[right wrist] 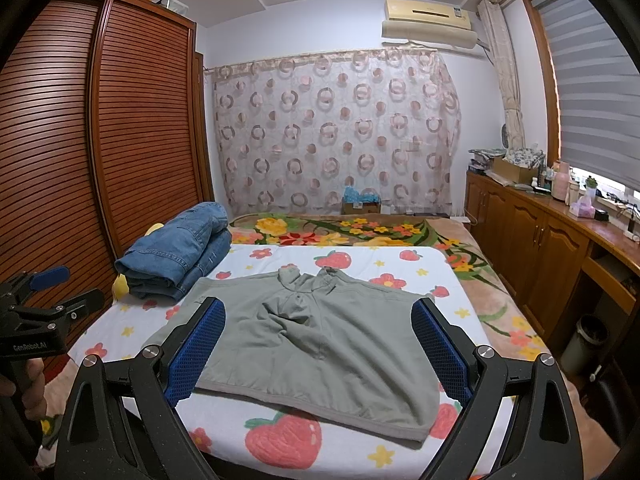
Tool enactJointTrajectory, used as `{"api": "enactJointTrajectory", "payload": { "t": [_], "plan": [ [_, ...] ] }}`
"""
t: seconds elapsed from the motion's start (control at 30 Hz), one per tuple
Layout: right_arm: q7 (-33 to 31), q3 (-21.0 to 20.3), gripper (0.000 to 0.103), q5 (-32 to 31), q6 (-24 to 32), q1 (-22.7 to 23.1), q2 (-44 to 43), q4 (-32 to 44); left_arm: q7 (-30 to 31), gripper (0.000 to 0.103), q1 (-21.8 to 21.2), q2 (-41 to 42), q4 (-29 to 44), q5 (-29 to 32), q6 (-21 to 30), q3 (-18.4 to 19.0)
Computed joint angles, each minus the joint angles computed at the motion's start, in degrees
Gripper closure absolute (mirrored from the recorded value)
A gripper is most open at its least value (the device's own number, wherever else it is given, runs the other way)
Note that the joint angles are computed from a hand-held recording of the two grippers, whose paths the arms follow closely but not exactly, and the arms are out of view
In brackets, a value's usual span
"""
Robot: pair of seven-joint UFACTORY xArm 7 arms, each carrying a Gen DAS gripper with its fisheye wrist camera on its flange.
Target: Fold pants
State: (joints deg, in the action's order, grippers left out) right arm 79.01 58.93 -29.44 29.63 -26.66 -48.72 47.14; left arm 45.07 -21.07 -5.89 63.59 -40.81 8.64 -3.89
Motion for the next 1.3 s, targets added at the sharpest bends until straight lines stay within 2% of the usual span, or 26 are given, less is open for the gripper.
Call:
{"api": "enactJointTrajectory", "payload": {
  "t": [0.63, 0.83, 0.93, 1.0, 1.13, 1.3],
  "plan": [
    [0.19, -0.09, 0.008, -0.35, 0.27, 0.21, 0.17, 0.13, -0.66, 0.0, -0.29, -0.52, -0.08, 0.68, 0.27, 0.25],
    [0.03, -0.37, 0.008, -0.32, 0.98, 0.65, 0.47, 0.12, -4.84, 0.0, 0.13, -0.63, -0.56, 4.65, 0.66, -0.69],
    [0.19, -0.48, 0.008, -0.47, 1.25, 0.82, 0.69, -0.07, -4.48, 0.0, -0.32, 0.41, -0.76, 4.39, 0.01, -0.57],
    [0.25, -0.51, 0.008, -0.57, 1.56, 0.9, 1.09, -0.03, -5.79, 0.0, 0.11, 1.0, -0.67, 5.72, 0.22, -0.96],
    [0.35, -0.41, 0.008, -1.13, 1.75, 0.79, 2.28, 0.21, -3.56, 0.0, 0.28, 2.25, -0.12, 3.07, 0.86, -1.05],
    [0.61, -0.97, 0.008, -1.84, 2.45, 1.56, 4.0, -0.05, -4.97, 0.0, 1.85, 3.46, 0.1, 4.75, 1.9, -2.12]
  ]
}}
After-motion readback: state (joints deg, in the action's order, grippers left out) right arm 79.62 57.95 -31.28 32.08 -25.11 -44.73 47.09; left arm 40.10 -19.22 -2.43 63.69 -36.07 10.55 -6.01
